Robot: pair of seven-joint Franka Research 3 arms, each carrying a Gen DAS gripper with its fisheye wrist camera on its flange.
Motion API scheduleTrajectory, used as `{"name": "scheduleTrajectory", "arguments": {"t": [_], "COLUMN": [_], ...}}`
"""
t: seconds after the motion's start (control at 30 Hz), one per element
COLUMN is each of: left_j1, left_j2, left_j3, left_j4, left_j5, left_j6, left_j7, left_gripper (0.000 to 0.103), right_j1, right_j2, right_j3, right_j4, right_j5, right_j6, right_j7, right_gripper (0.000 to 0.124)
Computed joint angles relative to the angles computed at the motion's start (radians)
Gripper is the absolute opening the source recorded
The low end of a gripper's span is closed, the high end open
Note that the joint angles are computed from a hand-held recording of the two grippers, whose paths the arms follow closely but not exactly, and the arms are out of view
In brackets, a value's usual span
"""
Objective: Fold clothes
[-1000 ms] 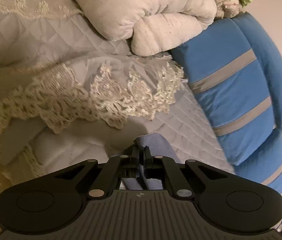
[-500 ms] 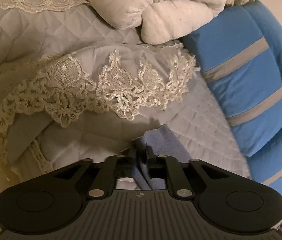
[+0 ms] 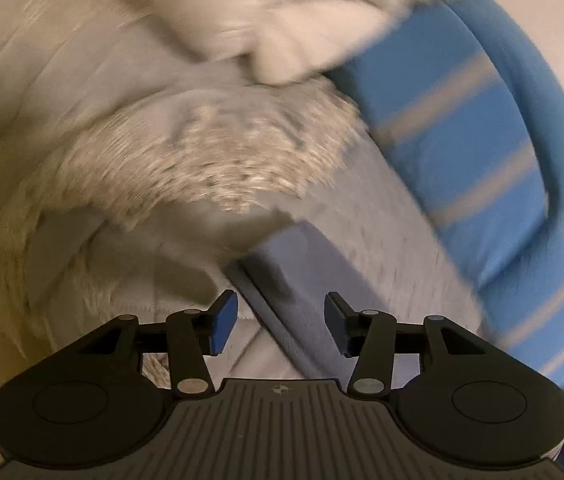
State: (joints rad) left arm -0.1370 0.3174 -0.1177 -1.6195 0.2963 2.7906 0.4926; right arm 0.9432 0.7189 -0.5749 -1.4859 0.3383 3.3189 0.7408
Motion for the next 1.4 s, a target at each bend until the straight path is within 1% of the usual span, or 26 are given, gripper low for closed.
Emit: {"name": "scheduleTrajectory", "arguments": {"t": [0.1,0.2,0.23,0.27,0.4,0.47,0.53,0.63,0.7,0.8,0.97,1.03,1.13,1.27,1.4], "left_j1": [-0.035,-0.061,-0.072,-0.086,-0.13,-0.143,-0.154,-0.181,-0.194,-0.22,-0.256,-0.268,-0.279,-0.295,-0.316], "left_j2": [-0.001,-0.007,-0.007,-0.003,0.001,0.004,0.012,0.026,0.036,0.052,0.075,0.087,0.111,0.139,0.161], "left_j3": [0.012,0.018,0.022,0.028,0.048,0.048,0.042,0.037,0.032,0.04,0.056,0.063,0.066,0.071,0.083], "left_j4": [0.043,0.061,0.068,0.078,0.096,0.103,0.114,0.128,0.128,0.128,0.13,0.136,0.155,0.184,0.207], "left_j5": [0.116,0.205,0.236,0.271,0.406,0.458,0.513,0.609,0.65,0.71,0.824,0.866,0.889,0.891,0.925], "left_j6": [-0.07,-0.082,-0.085,-0.091,-0.101,-0.103,-0.11,-0.127,-0.126,-0.111,-0.07,-0.06,-0.061,-0.081,-0.095], "left_j7": [0.093,0.162,0.175,0.179,0.184,0.209,0.288,0.448,0.541,0.605,0.696,0.734,0.795,0.863,0.967], "left_gripper": [0.052,0.055,0.056,0.056,0.057,0.059,0.062,0.069,0.069,0.069,0.069,0.07,0.07,0.07,0.071], "right_j1": [0.002,-0.009,-0.019,-0.013,0.04,0.077,0.113,0.122,0.11,0.087,0.032,0.023,0.016,-0.019,-0.069], "right_j2": [-0.005,-0.018,-0.026,-0.023,0.024,0.066,0.124,0.187,0.21,0.241,0.24,0.24,0.234,0.185,0.123], "right_j3": [-0.004,0.013,0.028,0.021,-0.053,-0.111,-0.176,-0.218,-0.216,-0.211,-0.168,-0.171,-0.178,-0.115,-0.022], "right_j4": [-0.007,-0.018,-0.025,-0.028,-0.016,0.0,0.03,0.086,0.123,0.193,0.292,0.309,0.317,0.299,0.268], "right_j5": [-0.027,-0.062,-0.077,-0.079,-0.034,0.006,0.052,0.095,0.111,0.132,0.142,0.148,0.14,0.101,0.064], "right_j6": [-0.02,-0.028,-0.024,-0.013,0.014,0.032,0.048,0.048,0.041,0.01,-0.058,-0.061,-0.074,-0.093,-0.105], "right_j7": [-0.019,-0.03,-0.037,-0.036,-0.039,-0.05,-0.065,-0.098,-0.121,-0.117,0.025,0.084,0.15,0.188,0.216], "right_gripper": [0.103,0.103,0.103,0.103,0.103,0.103,0.103,0.103,0.103,0.103,0.103,0.103,0.103,0.103,0.103]}}
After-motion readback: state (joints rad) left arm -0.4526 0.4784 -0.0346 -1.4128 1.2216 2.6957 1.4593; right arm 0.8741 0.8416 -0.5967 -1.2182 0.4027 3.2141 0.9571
